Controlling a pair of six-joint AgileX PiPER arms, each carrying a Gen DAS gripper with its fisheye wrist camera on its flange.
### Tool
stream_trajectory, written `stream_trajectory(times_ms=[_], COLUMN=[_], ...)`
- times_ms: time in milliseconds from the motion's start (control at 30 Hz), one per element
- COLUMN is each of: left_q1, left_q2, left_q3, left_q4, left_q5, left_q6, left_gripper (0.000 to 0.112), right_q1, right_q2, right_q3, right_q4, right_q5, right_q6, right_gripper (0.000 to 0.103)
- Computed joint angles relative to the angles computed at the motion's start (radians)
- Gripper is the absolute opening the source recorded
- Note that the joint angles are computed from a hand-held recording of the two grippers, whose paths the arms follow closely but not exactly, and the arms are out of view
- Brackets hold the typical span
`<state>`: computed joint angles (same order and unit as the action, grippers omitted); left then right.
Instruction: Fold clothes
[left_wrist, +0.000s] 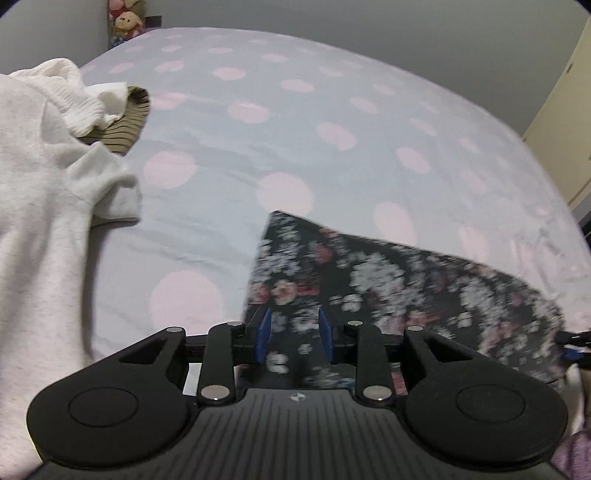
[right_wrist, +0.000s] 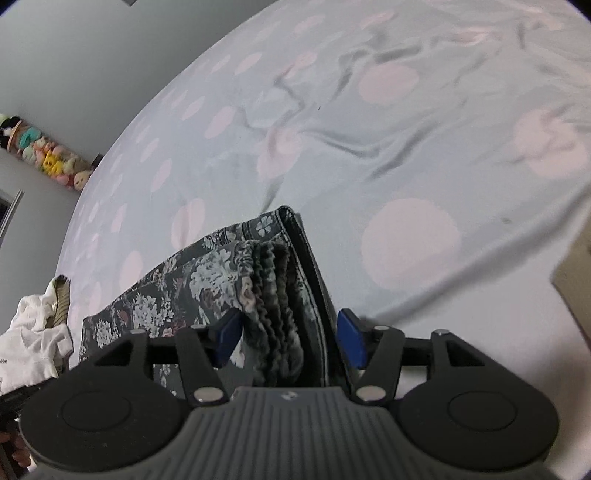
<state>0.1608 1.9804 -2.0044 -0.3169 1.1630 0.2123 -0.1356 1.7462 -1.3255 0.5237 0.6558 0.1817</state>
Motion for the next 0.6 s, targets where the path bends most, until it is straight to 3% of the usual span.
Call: stream_trajectory(times_ms=[267,400,600], left_q1=[-0.046,-0.067,-0.081], left_q2=[-0.005,0.006,-0.012], left_q3=[0.066,0.082,0.111], left_q4=[0.010,0.018,-0.030], left_q5=[-0.018,-0.024,-0.024], left_q6=[-0.043,-0.066,-0.052], left_gripper=[0.026,0.026,0.026], right_q1=[-0.056,-0.050,-0.045], right_q2=[0.084,0.102,0.093], right_q3=[0.004,-0.032,-0.016], right_q4=[0.207,0.176,0.215], right_q5=[0.012,0.045,0.043], right_q6=[-0.230,-0.224,-0.225], right_gripper=[0.057,0.055,0.032])
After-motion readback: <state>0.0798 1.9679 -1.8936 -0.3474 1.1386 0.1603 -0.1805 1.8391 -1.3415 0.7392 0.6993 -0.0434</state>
